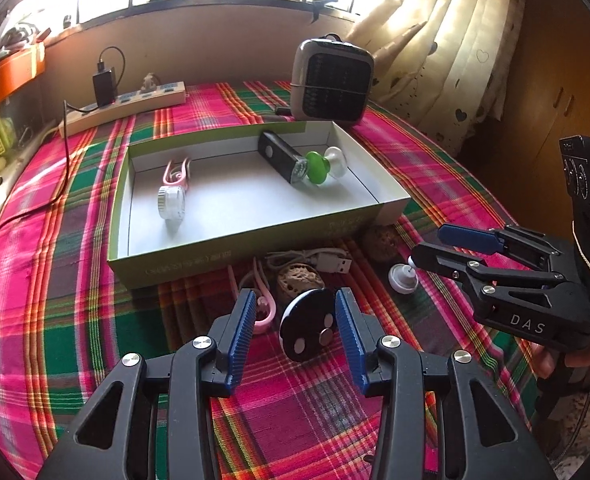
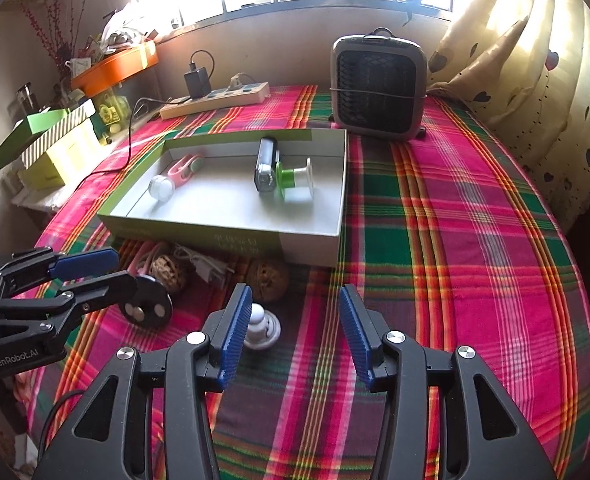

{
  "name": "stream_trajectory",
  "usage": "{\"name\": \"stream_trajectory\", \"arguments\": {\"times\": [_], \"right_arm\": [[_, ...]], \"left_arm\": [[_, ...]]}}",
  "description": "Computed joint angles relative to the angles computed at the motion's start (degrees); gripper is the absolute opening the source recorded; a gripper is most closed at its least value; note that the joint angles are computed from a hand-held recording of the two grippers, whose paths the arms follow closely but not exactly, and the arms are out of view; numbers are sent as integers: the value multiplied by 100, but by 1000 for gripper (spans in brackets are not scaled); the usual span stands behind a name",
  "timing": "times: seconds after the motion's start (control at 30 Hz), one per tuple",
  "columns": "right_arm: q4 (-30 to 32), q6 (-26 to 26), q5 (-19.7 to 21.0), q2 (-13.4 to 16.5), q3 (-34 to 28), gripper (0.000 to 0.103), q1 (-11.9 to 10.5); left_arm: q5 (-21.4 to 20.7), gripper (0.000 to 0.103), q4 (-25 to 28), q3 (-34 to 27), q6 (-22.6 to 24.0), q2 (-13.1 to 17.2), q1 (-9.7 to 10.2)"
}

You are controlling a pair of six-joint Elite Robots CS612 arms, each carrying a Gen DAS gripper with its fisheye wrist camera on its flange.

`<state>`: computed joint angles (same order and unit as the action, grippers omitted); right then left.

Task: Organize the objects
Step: 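Close the left gripper on the black dotted disc while the right gripper grasps the white knob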

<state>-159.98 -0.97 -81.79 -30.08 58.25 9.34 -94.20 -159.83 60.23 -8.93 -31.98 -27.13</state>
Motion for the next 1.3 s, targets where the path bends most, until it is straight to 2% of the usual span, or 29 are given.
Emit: {"name": "stream_trajectory", "arguments": {"times": [0.37, 0.8, 1.3], "right_arm": [[-247, -107, 251, -63, 206, 49, -17], [-55, -272, 273, -46, 201, 49, -5], [289, -472, 179, 34, 15, 49, 13]], "left_arm": [[-3, 40, 183, -40, 158, 18, -39], [268, 40, 280, -83, 440, 42, -126], [320, 38, 436, -129, 390, 80, -149]]}}
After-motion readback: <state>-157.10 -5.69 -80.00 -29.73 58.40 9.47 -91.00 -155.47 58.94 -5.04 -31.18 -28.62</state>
